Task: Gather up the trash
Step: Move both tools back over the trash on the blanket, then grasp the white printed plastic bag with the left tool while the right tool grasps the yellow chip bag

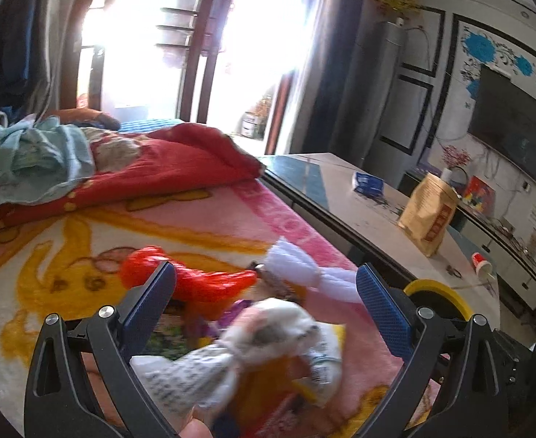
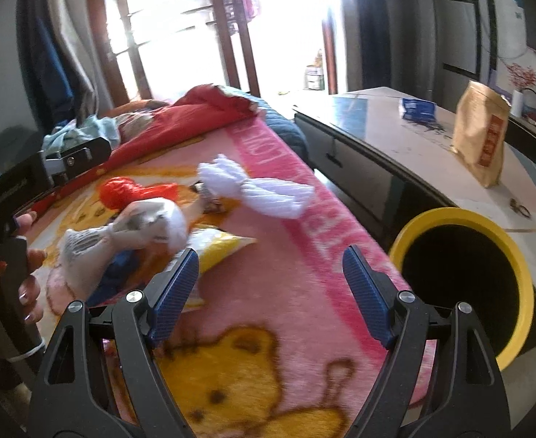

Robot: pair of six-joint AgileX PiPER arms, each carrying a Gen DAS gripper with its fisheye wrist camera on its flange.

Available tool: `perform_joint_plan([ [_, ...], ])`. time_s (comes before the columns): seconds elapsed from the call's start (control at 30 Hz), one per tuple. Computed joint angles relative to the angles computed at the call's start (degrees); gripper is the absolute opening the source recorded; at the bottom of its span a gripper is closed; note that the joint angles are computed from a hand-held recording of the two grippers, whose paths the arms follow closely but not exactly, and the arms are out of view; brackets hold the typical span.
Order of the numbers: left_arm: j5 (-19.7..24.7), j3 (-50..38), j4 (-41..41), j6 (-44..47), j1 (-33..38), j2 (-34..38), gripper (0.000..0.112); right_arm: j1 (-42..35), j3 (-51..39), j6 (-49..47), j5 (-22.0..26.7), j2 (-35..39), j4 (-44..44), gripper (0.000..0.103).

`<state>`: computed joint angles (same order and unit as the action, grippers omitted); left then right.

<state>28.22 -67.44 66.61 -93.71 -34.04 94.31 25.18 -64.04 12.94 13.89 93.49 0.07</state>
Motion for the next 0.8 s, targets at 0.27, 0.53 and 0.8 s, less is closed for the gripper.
perform_joint_plan([
  [0.27, -0.1, 5.5, 0.2, -1.8, 2.9, -4.0, 0.096, 3.8, -4.2, 2.9, 1.6, 3.4, -3.0, 0.079],
  [0.53, -2.0, 11.4, -0.7, -0.9, 5.4, -8.0, 0.096, 6.0, -7.8, 5.2, 3.4, 7.3, -4.4, 0.079],
  [0.8, -7.2, 16.0, -2.6, 2.0, 8.2, -10.2, 0.096, 6.8, -10.7, 5.8, 4.7, 10.6, -3.8, 0.079],
])
